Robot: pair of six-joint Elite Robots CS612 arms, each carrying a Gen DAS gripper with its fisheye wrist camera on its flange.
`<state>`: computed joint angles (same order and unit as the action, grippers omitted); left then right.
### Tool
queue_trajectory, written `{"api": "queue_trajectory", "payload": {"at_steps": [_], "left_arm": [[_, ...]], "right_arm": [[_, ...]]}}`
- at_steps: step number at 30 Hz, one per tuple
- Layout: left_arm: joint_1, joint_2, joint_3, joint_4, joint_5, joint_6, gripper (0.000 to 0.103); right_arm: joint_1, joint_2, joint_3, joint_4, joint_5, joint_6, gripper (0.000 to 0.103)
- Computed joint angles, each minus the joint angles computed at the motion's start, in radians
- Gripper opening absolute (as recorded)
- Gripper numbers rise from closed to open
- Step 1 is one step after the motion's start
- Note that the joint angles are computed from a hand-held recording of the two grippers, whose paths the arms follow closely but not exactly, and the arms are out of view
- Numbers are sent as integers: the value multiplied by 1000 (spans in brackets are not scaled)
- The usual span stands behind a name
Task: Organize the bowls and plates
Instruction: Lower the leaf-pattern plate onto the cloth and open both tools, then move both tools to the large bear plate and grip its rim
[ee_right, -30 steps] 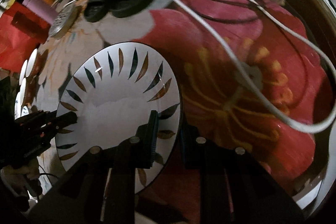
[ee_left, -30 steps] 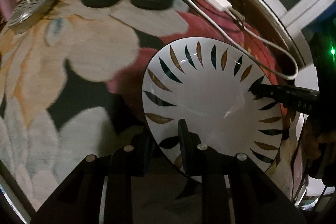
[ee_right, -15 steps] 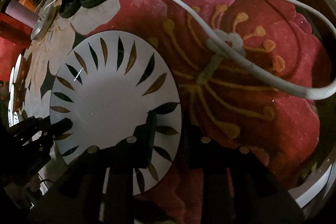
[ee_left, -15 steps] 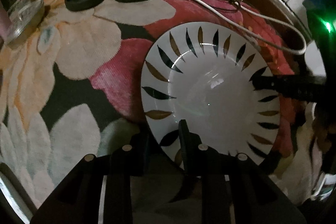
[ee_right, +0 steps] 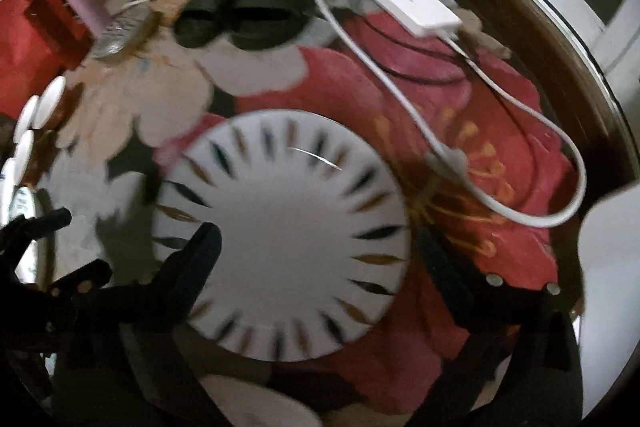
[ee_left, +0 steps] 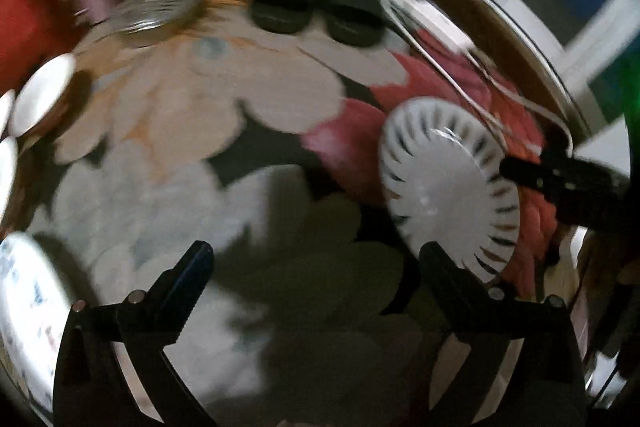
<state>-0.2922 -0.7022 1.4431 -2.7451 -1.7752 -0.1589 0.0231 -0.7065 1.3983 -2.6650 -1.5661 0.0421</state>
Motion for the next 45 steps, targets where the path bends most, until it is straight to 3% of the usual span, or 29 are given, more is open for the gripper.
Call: {"api": "queue_trajectory", "payload": {"at_steps": [6, 16, 26, 33, 39, 44, 45], "left_arm": [[62, -45, 72, -71, 116, -86, 102], [162, -77, 148, -43, 233, -186, 103], [209, -78, 192, -51, 247, -187, 102], [238, -65, 211, -73, 216, -195, 101], [256, -52, 209, -88, 180, -211, 91], [265, -42, 200, -83, 146, -224, 82], [265, -40, 199, -82, 141, -221, 76]], "right_arm": [[35, 25, -46, 19, 110, -12, 102], [119, 73, -124, 84, 213, -115, 103], [194, 128, -220, 218, 300, -207, 103], [231, 177, -292, 302, 308, -237, 103], [245, 209, -334, 321, 312, -204, 101], [252, 222, -357, 339, 312, -209, 77], [253, 226, -362, 345, 312, -209, 71]]}}
